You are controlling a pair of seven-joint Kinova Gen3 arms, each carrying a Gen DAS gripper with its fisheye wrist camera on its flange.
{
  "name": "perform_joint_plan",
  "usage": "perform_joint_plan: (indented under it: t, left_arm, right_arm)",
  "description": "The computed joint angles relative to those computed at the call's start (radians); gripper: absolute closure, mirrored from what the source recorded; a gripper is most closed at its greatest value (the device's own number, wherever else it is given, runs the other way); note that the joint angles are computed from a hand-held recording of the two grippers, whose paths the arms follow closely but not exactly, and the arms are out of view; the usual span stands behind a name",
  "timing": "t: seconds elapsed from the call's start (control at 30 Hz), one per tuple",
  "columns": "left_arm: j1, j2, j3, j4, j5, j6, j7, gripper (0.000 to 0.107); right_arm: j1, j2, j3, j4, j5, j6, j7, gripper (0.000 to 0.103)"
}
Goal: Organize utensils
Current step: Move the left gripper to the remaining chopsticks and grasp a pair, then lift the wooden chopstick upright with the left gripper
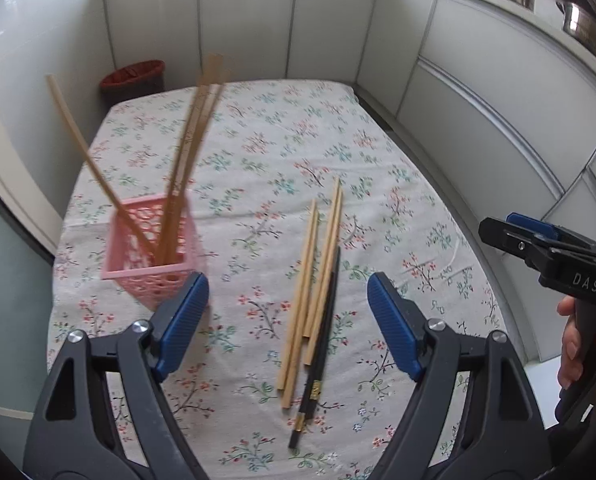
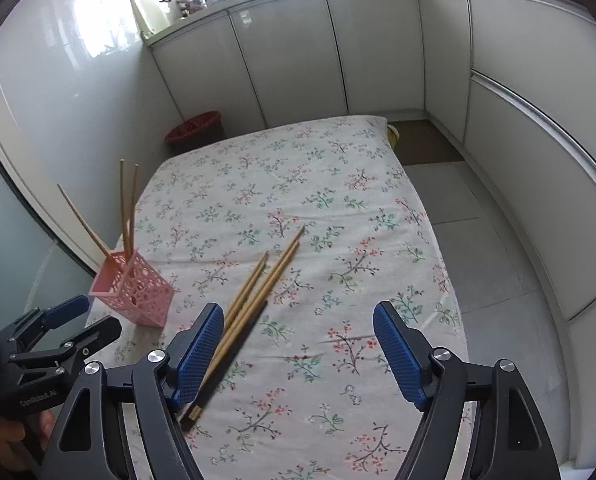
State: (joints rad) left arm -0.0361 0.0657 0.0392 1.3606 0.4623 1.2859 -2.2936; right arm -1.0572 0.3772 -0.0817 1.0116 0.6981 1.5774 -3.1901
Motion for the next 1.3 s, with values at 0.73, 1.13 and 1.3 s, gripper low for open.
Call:
perform_joint_plan:
  t: [0.73,1.13,1.3]
  left_arm:
    - [0.190,0.298,0.089,-0.146,-0.212,-0.046,0.346,0.099]
    - [0.178,0.323,0.101,-0.119,-0.212,-0.092,0.341,0.098]
    - [0.210,0.302,0.097,-0.092,-0.258,-0.126,0.340,0.099]
  right_arm:
    - [0.179,-0.115,-0.073,0.258,-0.147,-0.141,-0.083,0.024]
    - [0.209,-0.119,-0.074,0.290,-0.176,-0.204,-0.070,0.024]
    - [0.209,-0.111,-0.074,0.278,-0.184,-0.195,-0.064,0.024]
